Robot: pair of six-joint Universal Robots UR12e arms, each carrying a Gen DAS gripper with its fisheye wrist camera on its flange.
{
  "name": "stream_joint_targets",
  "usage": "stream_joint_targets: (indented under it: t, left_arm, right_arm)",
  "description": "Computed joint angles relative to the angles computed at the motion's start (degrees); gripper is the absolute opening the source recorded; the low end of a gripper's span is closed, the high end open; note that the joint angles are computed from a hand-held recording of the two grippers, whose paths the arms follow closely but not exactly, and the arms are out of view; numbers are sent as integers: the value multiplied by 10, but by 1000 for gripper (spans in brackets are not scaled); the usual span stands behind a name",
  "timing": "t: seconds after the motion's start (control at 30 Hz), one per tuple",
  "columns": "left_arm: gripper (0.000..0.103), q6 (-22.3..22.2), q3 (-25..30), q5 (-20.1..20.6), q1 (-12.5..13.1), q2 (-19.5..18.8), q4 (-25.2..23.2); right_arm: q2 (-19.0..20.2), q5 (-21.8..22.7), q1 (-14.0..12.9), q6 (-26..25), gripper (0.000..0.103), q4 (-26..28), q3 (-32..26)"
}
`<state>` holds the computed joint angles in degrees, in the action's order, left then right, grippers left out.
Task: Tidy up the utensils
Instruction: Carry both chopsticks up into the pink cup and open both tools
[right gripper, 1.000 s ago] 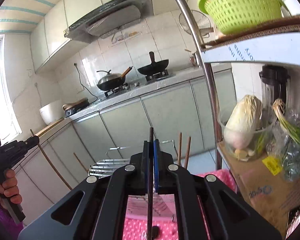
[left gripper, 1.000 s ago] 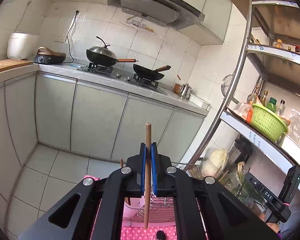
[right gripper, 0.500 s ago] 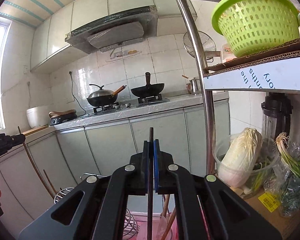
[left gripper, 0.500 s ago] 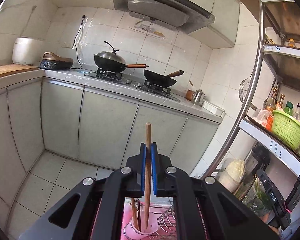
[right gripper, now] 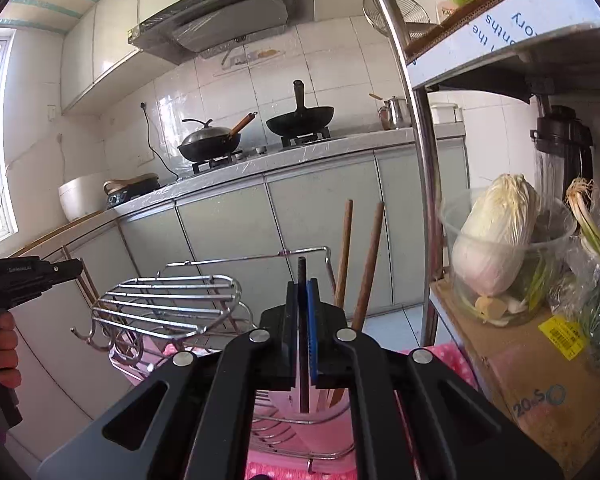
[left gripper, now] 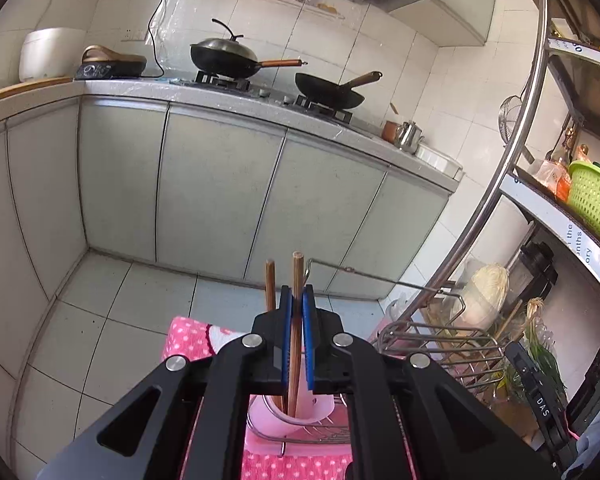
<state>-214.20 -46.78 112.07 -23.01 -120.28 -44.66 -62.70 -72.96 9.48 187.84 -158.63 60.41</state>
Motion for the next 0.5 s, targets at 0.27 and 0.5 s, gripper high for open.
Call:
stream_joint_targets:
  t: [0.27, 0.5]
  left_arm:
    - [5, 10, -10, 16, -7, 1, -4]
    - [26, 7, -32, 20, -8, 18, 33]
  right_arm:
    - [-10, 4, 0, -5, 5, 57, 12]
    - [-17, 6, 2, -14, 22, 88, 9]
